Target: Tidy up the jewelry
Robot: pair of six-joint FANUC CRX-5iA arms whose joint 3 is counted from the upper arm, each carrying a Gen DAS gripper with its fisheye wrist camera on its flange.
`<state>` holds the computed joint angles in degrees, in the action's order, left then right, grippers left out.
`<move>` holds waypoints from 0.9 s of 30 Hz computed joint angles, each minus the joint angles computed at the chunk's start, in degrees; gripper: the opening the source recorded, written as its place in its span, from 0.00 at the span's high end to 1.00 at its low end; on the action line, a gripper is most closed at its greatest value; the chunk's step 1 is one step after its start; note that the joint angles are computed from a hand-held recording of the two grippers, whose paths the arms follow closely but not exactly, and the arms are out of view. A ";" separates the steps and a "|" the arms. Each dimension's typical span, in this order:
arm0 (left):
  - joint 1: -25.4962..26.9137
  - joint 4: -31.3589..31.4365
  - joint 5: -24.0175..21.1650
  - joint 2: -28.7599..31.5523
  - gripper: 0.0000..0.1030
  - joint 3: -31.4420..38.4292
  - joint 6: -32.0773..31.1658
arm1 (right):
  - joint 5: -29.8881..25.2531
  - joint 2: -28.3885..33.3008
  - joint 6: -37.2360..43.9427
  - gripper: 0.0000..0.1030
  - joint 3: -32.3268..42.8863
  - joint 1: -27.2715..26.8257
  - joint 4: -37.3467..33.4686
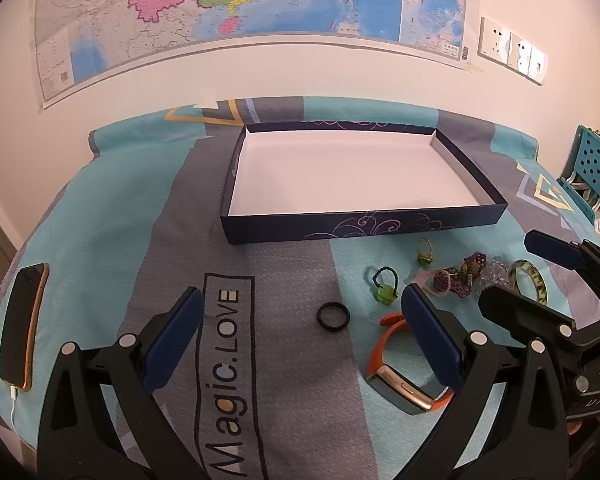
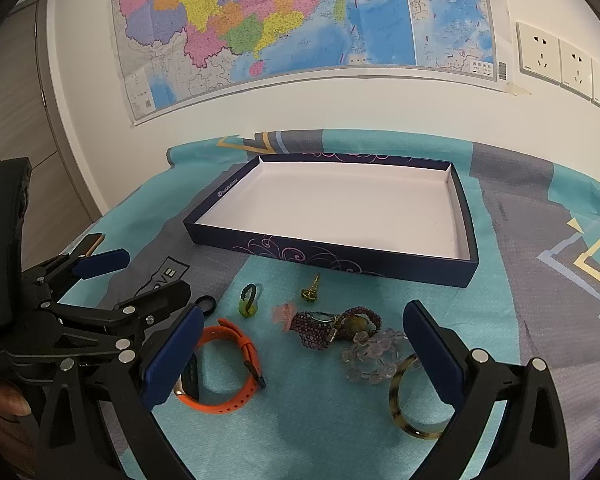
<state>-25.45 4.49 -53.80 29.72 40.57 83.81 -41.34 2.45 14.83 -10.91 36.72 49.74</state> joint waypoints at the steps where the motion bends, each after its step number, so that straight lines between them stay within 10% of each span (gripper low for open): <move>1: -0.03 0.02 0.02 0.00 0.06 -0.02 -0.02 | 0.07 -0.03 0.15 0.06 0.04 -0.02 -0.14; 27: 0.23 2.02 0.32 -0.15 0.06 -1.18 -2.56 | 0.61 -0.40 -0.01 0.06 -0.23 -0.11 -0.55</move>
<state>-25.22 6.51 -53.48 29.57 39.39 81.25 -40.72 2.05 14.82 -11.14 36.61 49.20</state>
